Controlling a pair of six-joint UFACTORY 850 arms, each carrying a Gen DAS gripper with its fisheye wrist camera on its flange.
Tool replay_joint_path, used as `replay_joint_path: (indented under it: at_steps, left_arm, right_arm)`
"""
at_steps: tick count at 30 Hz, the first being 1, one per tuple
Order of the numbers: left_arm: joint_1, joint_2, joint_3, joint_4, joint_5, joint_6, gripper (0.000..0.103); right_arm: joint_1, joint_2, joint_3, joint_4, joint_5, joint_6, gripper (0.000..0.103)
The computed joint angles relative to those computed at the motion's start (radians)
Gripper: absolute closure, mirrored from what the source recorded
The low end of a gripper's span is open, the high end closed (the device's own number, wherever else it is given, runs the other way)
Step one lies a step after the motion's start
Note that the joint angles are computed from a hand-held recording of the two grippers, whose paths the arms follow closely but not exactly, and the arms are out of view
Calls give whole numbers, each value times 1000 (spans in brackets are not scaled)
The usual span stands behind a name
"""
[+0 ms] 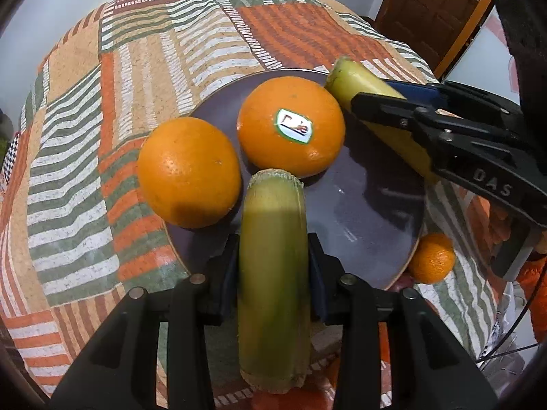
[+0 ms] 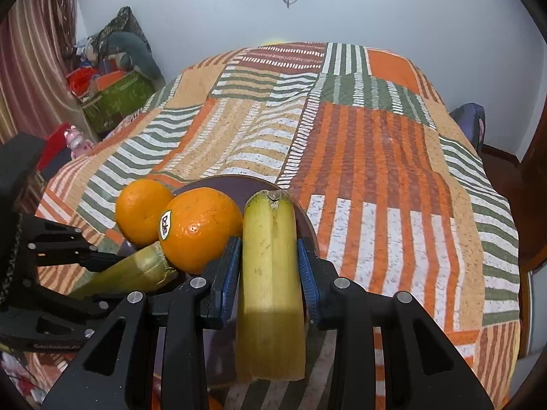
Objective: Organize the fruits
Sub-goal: 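Lower the banana and corn cob onto the plate and open both grippers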
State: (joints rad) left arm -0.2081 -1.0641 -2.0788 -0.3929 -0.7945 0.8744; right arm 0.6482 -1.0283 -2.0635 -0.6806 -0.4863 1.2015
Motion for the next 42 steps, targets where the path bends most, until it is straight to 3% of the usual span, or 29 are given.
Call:
replay_joint_path:
  at_steps: [6,17,30,32,34,35,42]
  left_arm:
    - [8,-33,-62,8,-39,2,65]
    - [3,-53,-78,-7,-7,0,65]
    - [11,26,44,-29,67,73,62]
    - [18,41,63,-56,65,93,56]
    - [19,62,90,-77,77,114,54]
    - [20,75,106,-87,83,127,53]
    - [30,180,238,-171,159,210,52]
  right_arm:
    - [-2,-36,-51,24,-23,-36,72]
    - [-13,-50,-71,36,-9,-55,72]
    - [-2,-55,-87,27,-55,-82,72]
    - [2,-41,-68,15,-48,-78,68]
    - [10,-29,-54,-18,-54,-59,49]
    - [18,-15,-35,-68,-54,-20,46]
    - [50,29,11,-188,-64,76,45]
